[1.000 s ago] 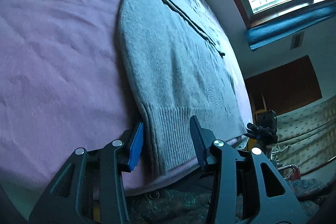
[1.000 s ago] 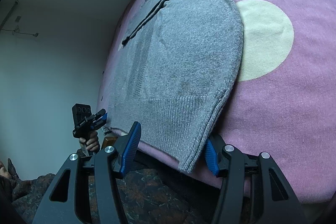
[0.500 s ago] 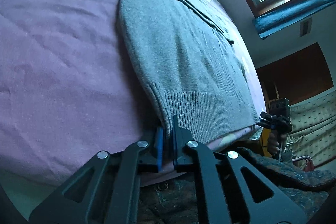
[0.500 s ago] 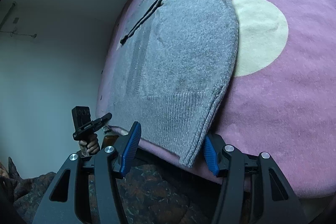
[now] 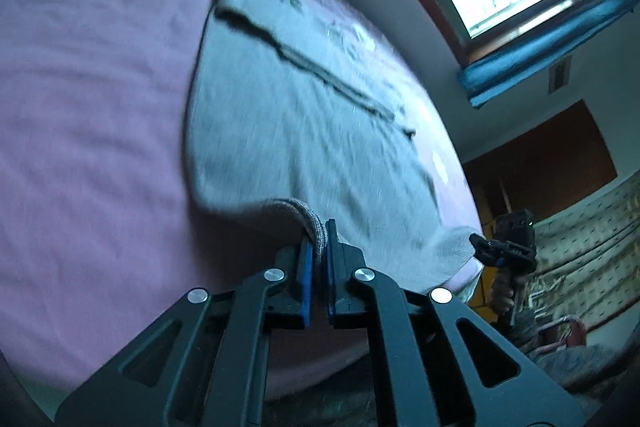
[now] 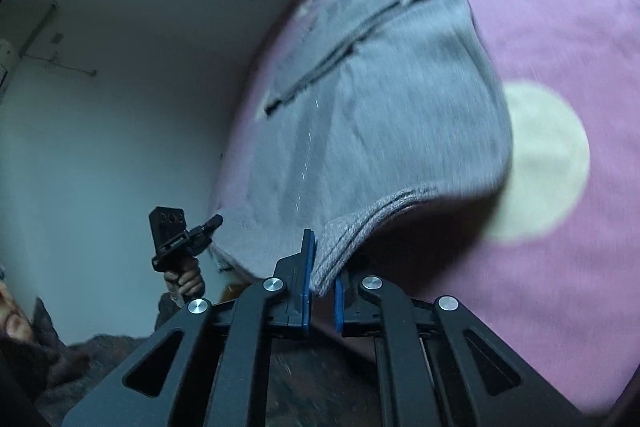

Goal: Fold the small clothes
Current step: 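Grasp the ribbed grey hem with both grippers, then lift the hem with both grippers and fold it over toward the collar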

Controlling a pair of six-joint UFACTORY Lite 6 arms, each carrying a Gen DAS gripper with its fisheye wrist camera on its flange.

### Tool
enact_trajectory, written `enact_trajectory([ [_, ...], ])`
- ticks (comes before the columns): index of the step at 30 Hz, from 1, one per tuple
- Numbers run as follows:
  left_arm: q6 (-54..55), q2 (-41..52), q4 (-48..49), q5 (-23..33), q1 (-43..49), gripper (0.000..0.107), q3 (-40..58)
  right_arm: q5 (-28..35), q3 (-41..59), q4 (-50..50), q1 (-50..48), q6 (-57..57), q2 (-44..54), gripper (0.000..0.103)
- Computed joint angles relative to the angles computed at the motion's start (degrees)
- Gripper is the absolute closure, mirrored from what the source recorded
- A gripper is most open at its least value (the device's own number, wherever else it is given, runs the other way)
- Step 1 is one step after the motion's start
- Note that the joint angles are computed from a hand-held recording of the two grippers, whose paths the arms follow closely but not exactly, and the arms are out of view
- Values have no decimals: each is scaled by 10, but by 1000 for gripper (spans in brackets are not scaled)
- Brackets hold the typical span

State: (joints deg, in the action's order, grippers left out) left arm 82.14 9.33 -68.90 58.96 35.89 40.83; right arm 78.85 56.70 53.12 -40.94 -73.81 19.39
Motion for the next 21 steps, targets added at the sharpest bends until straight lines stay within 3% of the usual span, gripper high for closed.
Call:
enact_trajectory([
  [6,-28,147,-65,-34,-77,103,153,-10,212,69,70,77,178,95],
  [12,-115,322,-50,-45,-112,103,346,-23,429,96,117,177,355,98],
  [16,-154,367,-30,-20,-119,101,404,-11,473,88,124,197,386,98],
  [18,-152,353,-23,-11,-113,89,397,-11,457,74,119,184,365,96],
  [19,-145,340,-19,-14,-109,77,386,-13,456,62,114,178,359,89],
  [21,-120,300,-18,-39,-104,66,354,-32,426,52,114,166,334,70],
])
